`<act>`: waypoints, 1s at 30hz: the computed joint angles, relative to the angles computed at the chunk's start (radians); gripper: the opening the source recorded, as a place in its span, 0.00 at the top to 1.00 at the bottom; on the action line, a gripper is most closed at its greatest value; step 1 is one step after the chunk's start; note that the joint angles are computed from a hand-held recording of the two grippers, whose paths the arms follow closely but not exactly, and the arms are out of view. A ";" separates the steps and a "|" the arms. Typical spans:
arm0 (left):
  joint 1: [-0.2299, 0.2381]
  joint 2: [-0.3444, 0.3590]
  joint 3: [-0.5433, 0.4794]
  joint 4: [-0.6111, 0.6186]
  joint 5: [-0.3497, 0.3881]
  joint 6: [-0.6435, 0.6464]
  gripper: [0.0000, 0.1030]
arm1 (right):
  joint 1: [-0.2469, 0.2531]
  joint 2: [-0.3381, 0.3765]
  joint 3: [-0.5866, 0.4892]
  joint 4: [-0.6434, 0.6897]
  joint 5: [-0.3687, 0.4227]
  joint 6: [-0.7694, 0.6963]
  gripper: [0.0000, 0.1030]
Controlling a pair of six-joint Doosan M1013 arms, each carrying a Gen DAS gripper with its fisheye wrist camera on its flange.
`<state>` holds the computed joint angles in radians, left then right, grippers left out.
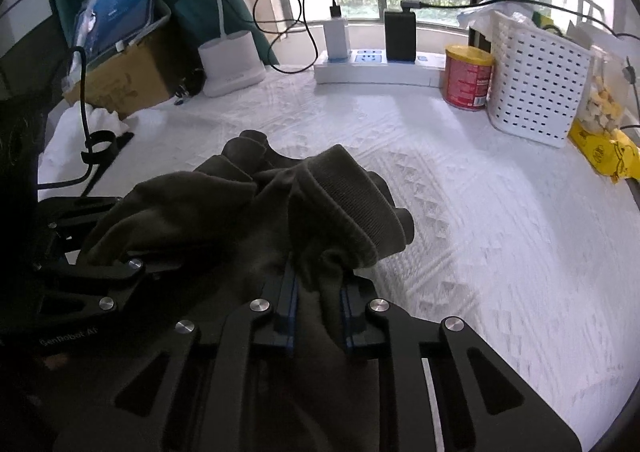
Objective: Fold small clothes
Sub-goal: 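Lift the folded shirt off the table with both tools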
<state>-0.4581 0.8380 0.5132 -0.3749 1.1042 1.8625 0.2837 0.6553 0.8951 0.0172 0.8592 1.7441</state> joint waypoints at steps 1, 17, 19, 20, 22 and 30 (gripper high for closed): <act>-0.001 -0.008 0.012 -0.003 -0.011 0.004 0.82 | 0.002 -0.008 0.011 -0.003 -0.012 0.005 0.84; -0.001 -0.200 0.317 -0.108 -0.335 0.146 0.82 | 0.055 -0.144 0.143 -0.169 -0.179 0.113 0.85; 0.000 -0.222 0.350 -0.125 -0.376 0.166 0.82 | 0.064 -0.160 0.158 -0.198 -0.196 0.135 0.85; 0.000 -0.231 0.362 -0.134 -0.390 0.175 0.82 | 0.068 -0.168 0.166 -0.213 -0.203 0.145 0.85; 0.000 -0.242 0.377 -0.143 -0.410 0.186 0.82 | 0.076 -0.182 0.181 -0.243 -0.215 0.166 0.85; 0.003 -0.292 0.442 -0.230 -0.500 0.282 0.82 | 0.112 -0.239 0.238 -0.397 -0.279 0.285 0.85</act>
